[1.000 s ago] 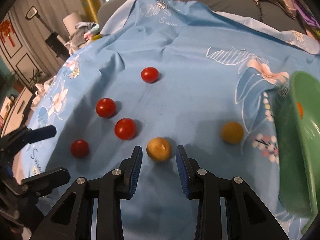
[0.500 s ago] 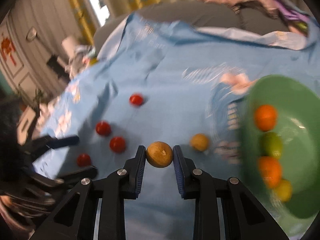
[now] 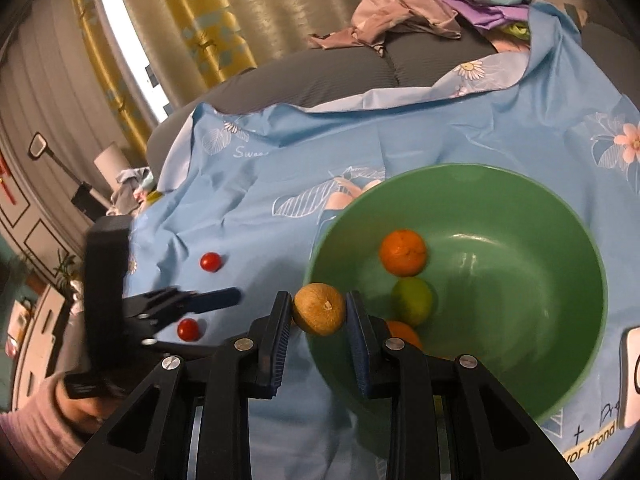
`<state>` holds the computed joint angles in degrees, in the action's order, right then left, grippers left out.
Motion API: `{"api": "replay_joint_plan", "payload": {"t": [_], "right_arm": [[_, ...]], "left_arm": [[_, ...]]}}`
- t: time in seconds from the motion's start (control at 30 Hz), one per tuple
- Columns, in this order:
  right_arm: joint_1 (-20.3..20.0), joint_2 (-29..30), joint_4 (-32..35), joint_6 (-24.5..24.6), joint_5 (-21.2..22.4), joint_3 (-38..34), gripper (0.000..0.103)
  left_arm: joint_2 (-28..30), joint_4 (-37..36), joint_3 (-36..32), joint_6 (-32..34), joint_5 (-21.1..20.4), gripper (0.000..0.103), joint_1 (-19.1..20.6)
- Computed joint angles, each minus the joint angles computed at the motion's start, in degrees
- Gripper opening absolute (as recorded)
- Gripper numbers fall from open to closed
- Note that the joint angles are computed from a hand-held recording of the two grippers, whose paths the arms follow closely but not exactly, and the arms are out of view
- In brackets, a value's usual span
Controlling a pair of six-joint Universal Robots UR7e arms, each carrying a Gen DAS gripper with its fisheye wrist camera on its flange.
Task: Organize fruits
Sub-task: 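Grasp the small tan fruit with the right tool while the left tool grasps the small yellow fruit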
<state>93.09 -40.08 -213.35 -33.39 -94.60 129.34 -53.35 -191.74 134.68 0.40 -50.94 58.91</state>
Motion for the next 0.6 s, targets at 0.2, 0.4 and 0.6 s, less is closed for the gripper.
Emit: {"api": "replay_joint_plan", "payload": {"t": [0.2, 0.4, 0.6], "right_arm": [[-1.3, -0.8, 0.4, -0.4, 2.4, 0.4, 0.029], [-1.7, -1.0, 0.0, -0.2, 2.7, 0.7, 0.029], [-1.6, -1.3, -0.6, -0.7, 2.6, 1.3, 0.029]], "left_arm": [[0.8, 4.5, -2.5, -1.7, -1.1, 0.033, 1.3], [1.3, 5.1, -2.2, -2.9, 0.8, 0.027, 0.4], [-0.9, 3.6, 1.1, -4.6, 3.8, 0.027, -2.4]]}}
